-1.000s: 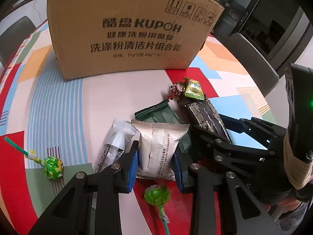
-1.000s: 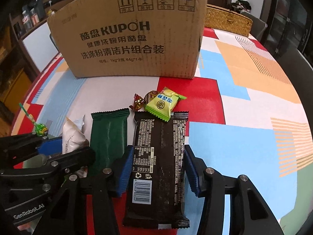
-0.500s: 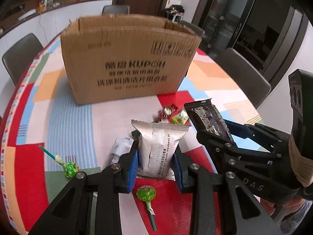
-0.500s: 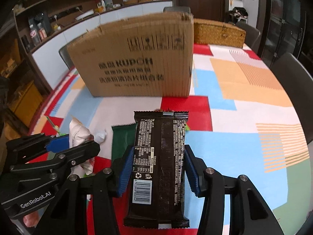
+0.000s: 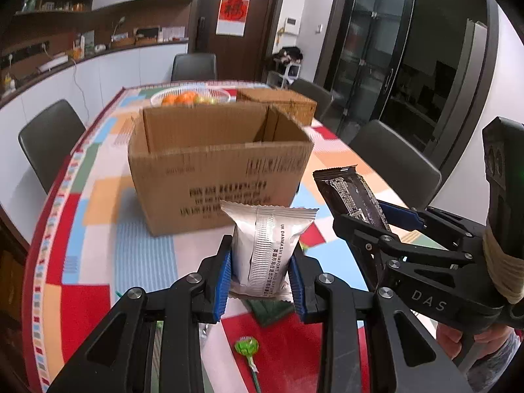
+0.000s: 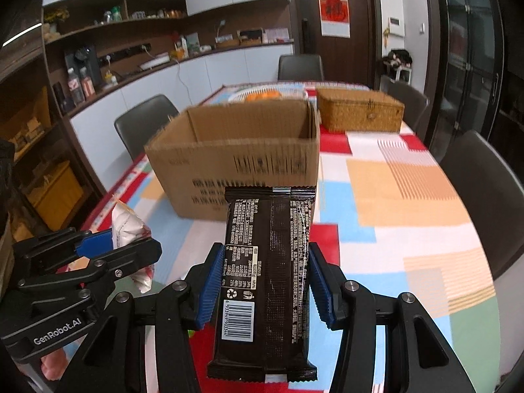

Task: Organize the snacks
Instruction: 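Carry both snacks over the cardboard box and open both tools to drop them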

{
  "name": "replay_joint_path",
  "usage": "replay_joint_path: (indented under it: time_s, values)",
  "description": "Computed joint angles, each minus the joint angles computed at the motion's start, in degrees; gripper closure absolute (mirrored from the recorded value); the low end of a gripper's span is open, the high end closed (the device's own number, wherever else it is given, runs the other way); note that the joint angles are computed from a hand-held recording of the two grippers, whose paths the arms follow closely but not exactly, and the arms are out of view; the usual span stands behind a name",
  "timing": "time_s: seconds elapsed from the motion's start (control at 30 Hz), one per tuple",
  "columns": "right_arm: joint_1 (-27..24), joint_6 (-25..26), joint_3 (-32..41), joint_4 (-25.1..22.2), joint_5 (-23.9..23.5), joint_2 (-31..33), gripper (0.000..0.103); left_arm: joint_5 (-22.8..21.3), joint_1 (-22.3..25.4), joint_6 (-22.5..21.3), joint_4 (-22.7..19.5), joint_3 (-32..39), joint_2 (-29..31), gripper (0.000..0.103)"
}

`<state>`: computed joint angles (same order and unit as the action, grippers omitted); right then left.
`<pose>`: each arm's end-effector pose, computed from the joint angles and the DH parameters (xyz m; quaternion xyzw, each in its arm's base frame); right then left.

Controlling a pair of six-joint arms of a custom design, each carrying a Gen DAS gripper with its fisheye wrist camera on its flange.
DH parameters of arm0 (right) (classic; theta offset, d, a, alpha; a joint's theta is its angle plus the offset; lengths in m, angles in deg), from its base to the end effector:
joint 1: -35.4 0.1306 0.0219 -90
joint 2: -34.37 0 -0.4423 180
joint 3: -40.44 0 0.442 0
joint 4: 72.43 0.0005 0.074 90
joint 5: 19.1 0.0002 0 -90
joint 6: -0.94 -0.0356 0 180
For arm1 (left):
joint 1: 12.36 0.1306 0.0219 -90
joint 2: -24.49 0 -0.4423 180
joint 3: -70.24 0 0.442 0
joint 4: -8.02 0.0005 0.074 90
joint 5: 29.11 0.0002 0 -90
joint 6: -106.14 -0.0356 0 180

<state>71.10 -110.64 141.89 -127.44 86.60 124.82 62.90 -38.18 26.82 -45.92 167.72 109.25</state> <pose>0.4420 0.3051 0.5819 -0.0591 0.9116 0.0751 0.3999 0.4448 -0.2171 0.5960 0.1271 0.9017 -0.1445 0.3871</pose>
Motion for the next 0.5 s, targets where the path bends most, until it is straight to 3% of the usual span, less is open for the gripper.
replay_joint_path:
  time_s: [0.5]
  values:
    - [-1.3,4.9,9.1,3.3,0.1,4.1,0.052,-2.4,2.8,-1.8,1.3,9.2,3.9,0.071]
